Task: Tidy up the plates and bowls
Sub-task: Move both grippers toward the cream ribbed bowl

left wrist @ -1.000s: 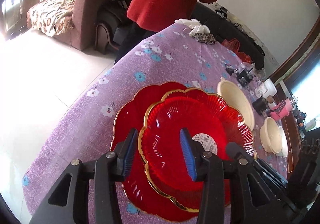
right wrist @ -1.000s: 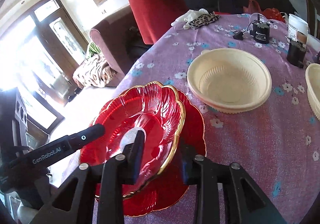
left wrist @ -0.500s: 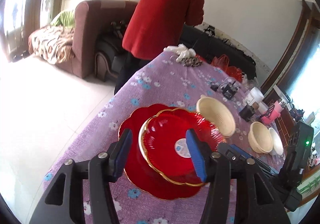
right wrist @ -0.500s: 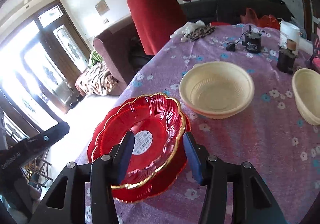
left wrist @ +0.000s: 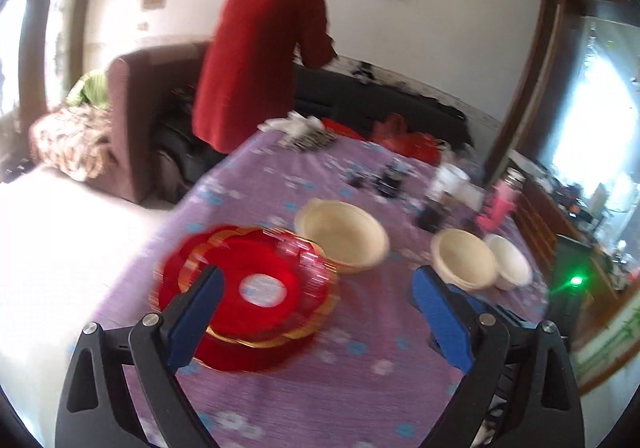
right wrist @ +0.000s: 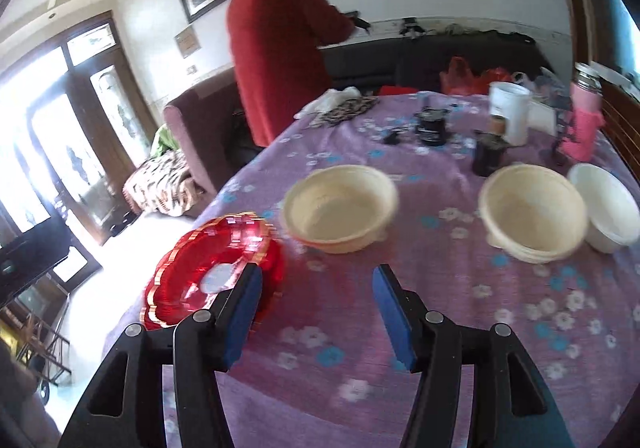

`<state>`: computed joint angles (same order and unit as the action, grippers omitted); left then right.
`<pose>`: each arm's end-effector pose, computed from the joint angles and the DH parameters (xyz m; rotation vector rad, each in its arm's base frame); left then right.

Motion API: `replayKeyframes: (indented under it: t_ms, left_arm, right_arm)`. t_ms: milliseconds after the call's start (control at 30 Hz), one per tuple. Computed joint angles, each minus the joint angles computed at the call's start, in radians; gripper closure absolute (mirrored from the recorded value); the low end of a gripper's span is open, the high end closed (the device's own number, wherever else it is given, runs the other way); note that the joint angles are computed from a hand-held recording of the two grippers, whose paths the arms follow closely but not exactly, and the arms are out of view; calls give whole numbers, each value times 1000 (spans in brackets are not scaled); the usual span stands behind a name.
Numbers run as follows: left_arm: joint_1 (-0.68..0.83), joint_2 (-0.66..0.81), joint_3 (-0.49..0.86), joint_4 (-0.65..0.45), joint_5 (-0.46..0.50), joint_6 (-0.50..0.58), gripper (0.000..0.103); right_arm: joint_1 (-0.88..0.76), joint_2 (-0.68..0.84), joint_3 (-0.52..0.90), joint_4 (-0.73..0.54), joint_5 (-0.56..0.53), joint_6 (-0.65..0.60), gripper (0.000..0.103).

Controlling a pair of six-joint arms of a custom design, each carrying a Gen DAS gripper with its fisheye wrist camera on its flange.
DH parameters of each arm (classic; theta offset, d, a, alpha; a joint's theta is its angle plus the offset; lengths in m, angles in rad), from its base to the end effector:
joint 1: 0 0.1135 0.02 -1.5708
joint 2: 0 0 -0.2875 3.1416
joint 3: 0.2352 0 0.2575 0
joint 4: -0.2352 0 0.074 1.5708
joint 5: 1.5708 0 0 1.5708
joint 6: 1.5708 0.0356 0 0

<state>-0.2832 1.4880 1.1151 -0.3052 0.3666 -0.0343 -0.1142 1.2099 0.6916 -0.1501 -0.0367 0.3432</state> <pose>0.3179 -0.1058 0.2974 0.4776 2.2087 -0.5823 0.2502 -0.0274 0.2426 0.4893 2.1898 0.1651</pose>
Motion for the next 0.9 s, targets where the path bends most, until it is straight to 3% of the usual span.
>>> replayKeyframes:
  t_ms: [167,333,567,733,900]
  left_arm:
    - [-91,12,-18,4,-5,-15,8]
    - [-132,30,-56,67,-32,-38,8]
    - [-204,159,27,58,-64,-52,8]
    - [-278,231,76,63,-84,-46,8]
    - [-339,310,117,54,-102,-56,8]
  right_arm:
    - [-222,-76,-92,7,-133,-58,41]
    - [-559,-139,-161,11,-321,-161,41]
    - [-893,-3,-113,55,-484,-233,41]
    - [-952,115,-72,101,-507,-222,41]
    - [-889,223,-38,139,-493,-162,41]
